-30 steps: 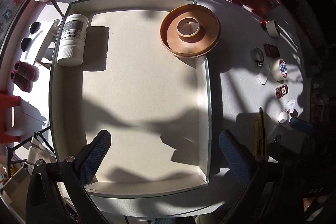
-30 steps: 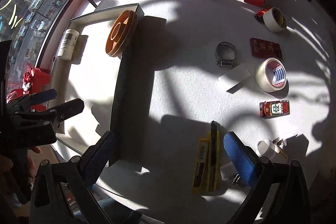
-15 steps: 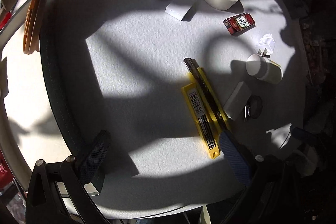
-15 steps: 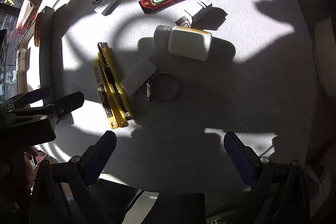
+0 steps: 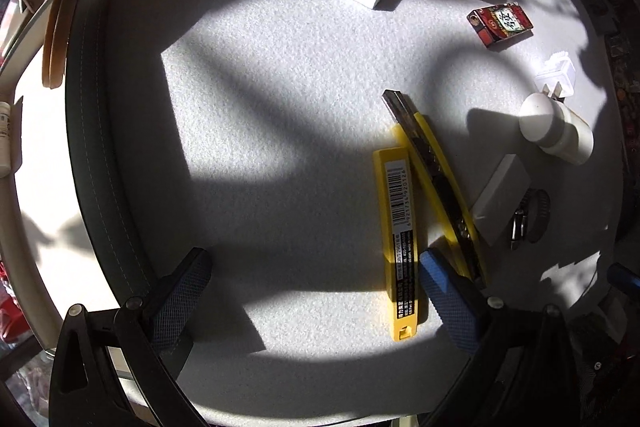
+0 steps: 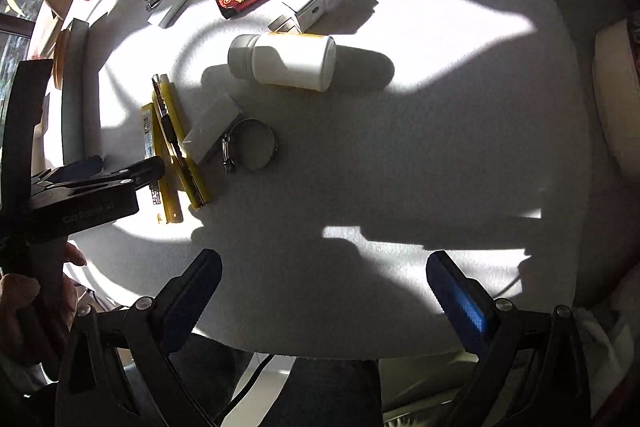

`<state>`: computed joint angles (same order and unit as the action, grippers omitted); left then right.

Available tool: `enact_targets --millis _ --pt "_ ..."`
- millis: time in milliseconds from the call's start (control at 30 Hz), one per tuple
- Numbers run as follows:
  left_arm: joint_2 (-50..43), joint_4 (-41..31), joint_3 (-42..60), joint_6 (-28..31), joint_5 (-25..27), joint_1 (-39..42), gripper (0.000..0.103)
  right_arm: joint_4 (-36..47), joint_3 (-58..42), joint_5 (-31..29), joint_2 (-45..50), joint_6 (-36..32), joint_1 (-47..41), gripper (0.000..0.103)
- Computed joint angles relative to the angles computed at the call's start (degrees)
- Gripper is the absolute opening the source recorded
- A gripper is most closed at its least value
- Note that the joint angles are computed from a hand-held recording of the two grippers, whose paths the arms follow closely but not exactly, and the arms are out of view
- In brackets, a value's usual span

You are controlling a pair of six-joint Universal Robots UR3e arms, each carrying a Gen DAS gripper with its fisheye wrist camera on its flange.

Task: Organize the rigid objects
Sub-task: 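Grasp the small yellow-labelled white bottle with the right tool while left tool approaches the blade pack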

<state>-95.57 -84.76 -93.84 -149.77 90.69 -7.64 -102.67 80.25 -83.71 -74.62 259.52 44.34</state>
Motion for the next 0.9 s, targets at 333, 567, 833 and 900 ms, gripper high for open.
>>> enact_targets --millis 333,567,833,900 --pt "0.0 3.5 -1.0 0.0 0.2 -2.5 0.103 -9.0 3.0 -2.6 1.8 1.6 -8.9 0.103" --pt "2.9 6.9 -4.6 1.9 -1.5 -2.0 0.103 -12.1 2.5 0.5 8.4 -3.6 -13.6 0.103" --pt "14.3 7.6 -15.1 1.3 -2.2 -0.1 0.103 0.8 -11.4 -0.9 16.8 -7.0 -12.2 0.096" --pt "13.5 5.6 -13.9 -0.5 -1.2 -0.5 0.103 2.4 -12.6 -1.9 16.9 -7.4 -11.4 0.089"
